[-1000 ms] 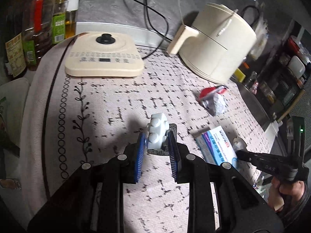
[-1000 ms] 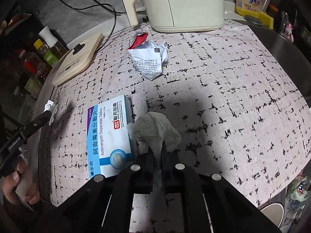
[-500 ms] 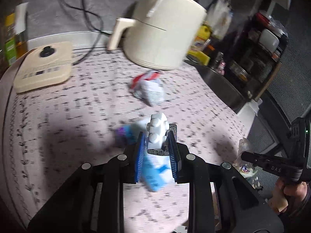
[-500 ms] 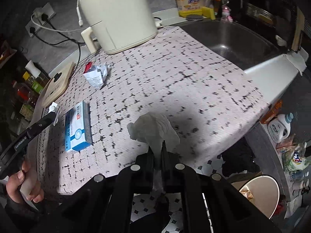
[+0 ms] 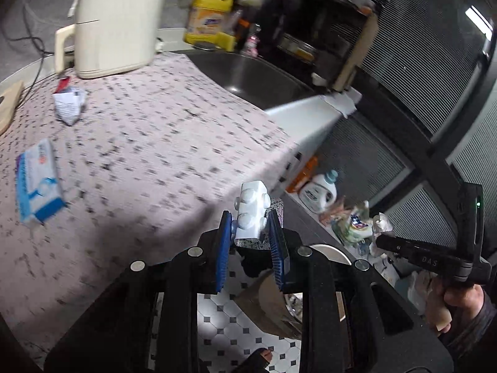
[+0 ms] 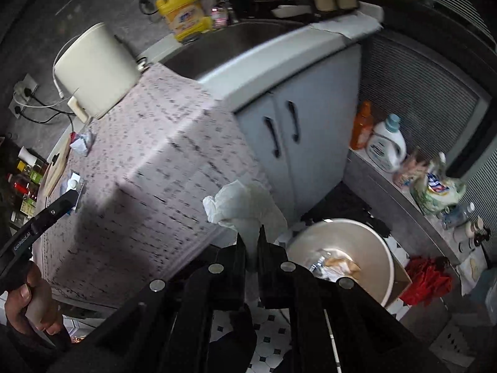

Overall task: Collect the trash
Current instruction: 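Carry the pill blister and tissue over the bin and open both tools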

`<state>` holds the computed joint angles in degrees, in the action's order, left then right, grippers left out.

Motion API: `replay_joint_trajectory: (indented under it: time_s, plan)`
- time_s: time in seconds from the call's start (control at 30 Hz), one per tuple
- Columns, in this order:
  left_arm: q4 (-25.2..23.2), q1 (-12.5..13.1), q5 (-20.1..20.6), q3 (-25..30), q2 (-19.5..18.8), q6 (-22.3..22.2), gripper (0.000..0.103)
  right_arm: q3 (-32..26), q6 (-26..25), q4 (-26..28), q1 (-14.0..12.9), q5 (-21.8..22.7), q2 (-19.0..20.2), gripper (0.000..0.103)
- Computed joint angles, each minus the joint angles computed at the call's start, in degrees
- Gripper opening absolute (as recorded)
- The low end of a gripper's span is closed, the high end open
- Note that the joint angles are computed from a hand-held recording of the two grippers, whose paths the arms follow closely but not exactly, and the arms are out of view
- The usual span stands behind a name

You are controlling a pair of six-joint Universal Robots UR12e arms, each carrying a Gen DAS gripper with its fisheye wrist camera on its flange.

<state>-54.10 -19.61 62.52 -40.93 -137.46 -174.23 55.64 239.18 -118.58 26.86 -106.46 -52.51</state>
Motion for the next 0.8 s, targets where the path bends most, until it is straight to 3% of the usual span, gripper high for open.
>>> replay_joint_trajectory:
  time_s: [0.2, 0.4, 0.57, 0.7, 0.8]
  plan:
    - [1.21, -2.90, 1.00, -6.21, 2.73, -1.01, 0.024, 13.05, 2.29, -4.36, -0.71, 1.18, -6.81, 0.008]
    - [1.35, -4.95, 1.72, -10.15, 4.59, -0.41, 0.024, 20.10, 1.65, -7.17, -1.67, 4.45, -9.45, 0.012]
    - [3.09, -6.01, 2.66, -12.96, 6.10, -1.37, 0.024, 23.49, 0.21, -9.95, -2.57, 10.04, -9.94, 0.026]
    - [3.65, -6.52, 3.96, -14.93, 7.17, -1.68, 0.024, 25.48, -0.47, -12.23, -2.57, 12.25, -10.17, 0.051]
    - [3.76, -6.80, 4.58, -16.09, 7.77, -1.40, 0.024, 26.99, -0.04, -13.95, -2.42, 12.52, -10.77, 0.050]
